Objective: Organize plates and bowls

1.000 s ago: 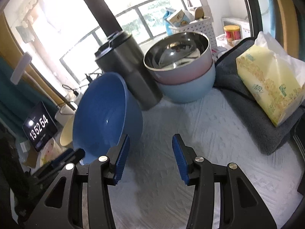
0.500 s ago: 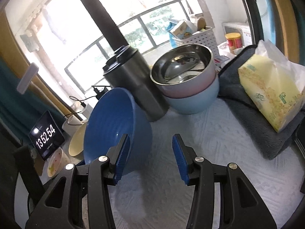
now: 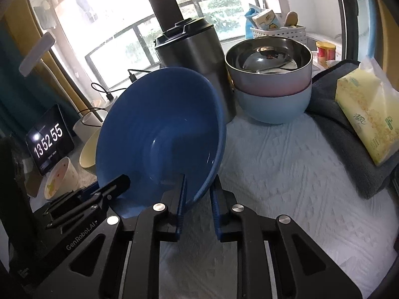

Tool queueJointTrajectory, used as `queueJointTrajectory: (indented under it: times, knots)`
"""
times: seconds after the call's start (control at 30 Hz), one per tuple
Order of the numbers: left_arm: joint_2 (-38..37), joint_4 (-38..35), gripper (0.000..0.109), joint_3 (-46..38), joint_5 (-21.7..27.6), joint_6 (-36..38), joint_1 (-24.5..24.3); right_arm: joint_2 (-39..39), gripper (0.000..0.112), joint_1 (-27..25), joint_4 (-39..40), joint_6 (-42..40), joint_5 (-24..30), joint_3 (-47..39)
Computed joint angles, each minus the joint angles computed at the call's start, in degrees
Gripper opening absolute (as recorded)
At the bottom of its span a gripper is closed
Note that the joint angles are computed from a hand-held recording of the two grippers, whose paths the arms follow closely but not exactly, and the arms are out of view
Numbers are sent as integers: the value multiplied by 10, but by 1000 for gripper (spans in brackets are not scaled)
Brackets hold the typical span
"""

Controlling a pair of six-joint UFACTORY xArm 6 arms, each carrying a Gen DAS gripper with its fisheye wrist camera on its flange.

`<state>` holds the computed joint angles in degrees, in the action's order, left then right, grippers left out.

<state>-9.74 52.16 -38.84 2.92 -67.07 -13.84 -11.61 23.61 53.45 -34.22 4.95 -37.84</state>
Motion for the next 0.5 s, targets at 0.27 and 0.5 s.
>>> queueJointTrajectory:
  times: [0.27,0.5]
  knots:
    - [-91,-41,24,61,18,36,-11,-65,20,12,-35,51,5,43]
    - [-202,-102,24,137,51,91,-32,-151,20,37,-109,144,-6,113]
